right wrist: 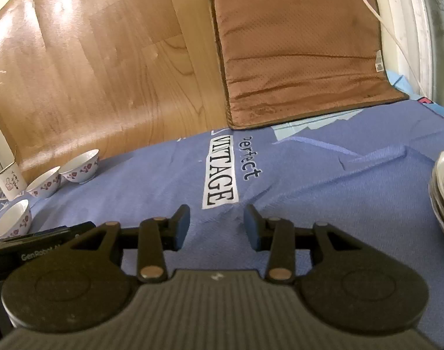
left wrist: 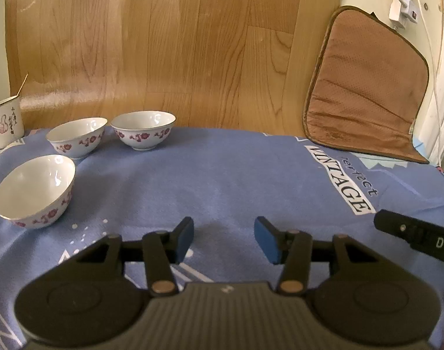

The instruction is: Organize plates and bowls

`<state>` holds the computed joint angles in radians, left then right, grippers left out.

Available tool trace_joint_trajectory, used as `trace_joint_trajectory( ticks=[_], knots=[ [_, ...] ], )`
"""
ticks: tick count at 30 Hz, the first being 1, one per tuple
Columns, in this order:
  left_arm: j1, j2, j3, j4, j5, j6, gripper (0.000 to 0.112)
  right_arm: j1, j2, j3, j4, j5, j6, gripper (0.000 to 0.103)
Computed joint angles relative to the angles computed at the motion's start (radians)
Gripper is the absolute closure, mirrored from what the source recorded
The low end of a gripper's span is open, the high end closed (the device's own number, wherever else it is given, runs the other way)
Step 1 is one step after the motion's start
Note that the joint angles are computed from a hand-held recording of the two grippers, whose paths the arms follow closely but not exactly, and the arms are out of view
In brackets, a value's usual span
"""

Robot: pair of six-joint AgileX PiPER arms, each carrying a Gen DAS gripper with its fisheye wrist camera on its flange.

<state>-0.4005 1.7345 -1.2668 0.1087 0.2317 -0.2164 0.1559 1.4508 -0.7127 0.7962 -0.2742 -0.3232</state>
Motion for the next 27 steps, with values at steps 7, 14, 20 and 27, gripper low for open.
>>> trace_joint_trajectory(
  ticks=[7,14,20,27],
  knots=[
    [-0.011,-0.004,0.004,0.087,-0.002,-0.076,0.065,0.010,-0.004,0.007,-0.011,-0.020,0.004,0.057],
    [-0.013,-0.005,0.010,0.116,-0.016,-0.096,0.065,0.011,-0.004,0.010,-0.018,-0.026,0.009,0.057],
    [-0.010,-0.002,0.005,0.071,-0.013,-0.047,0.065,0.011,0.001,0.000,0.001,-0.012,-0.019,0.057],
    [-0.014,-0.010,0.020,0.108,-0.033,-0.079,0.061,0.007,-0.004,0.014,-0.101,-0.022,0.076,0.057]
  ],
)
